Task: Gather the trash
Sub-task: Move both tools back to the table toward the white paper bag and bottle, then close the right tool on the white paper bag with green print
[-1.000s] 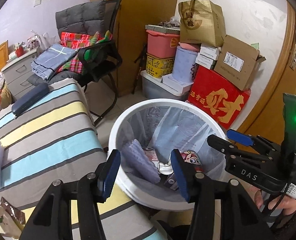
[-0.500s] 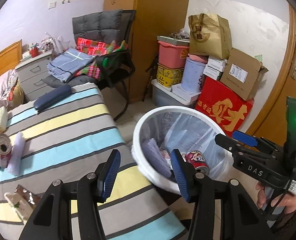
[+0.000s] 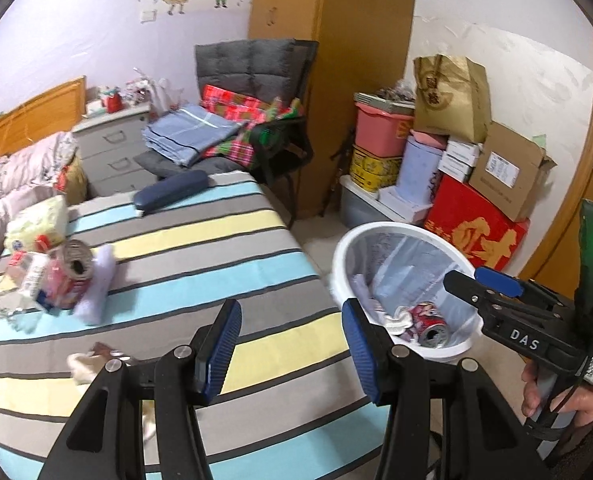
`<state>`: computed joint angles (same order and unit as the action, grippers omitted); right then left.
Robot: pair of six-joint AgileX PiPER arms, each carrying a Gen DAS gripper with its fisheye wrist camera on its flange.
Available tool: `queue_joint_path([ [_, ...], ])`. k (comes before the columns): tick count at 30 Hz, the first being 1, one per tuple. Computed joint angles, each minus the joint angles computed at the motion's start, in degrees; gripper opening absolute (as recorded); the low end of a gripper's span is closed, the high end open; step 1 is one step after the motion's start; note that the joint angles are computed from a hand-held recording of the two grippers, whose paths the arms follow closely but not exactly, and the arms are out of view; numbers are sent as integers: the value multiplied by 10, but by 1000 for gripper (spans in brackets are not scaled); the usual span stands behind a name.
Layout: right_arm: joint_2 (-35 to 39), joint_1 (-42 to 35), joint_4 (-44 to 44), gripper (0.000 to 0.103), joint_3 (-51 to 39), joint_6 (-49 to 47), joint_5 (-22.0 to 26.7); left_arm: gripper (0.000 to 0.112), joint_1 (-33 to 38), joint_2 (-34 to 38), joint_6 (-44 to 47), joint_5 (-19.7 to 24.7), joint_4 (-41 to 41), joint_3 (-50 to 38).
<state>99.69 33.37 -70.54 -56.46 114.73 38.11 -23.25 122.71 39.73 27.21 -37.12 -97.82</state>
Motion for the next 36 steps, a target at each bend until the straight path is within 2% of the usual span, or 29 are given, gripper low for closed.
queue_joint_path([
  [9, 47, 29, -15, 62, -62, -24, -30, 52, 80, -36, 69, -29, -65, 70],
  [12, 73, 35, 3, 62, -97, -62, -46, 52, 106, -45, 71, -49, -61, 89],
  [16, 107, 43, 31, 62, -143, -113, -67, 52, 145, -43, 70, -53, -58, 93],
  [21, 150, 51, 75, 62, -205, -186, -87, 52, 188, -30, 88, -38, -72, 82],
  [25, 179, 56, 117, 62, -250, -251, -103, 52, 214, -13, 66, -33, -55, 62],
  [36, 270, 63, 296, 62, -393, -486, -126, 52, 263, 48, 18, 9, -13, -23],
])
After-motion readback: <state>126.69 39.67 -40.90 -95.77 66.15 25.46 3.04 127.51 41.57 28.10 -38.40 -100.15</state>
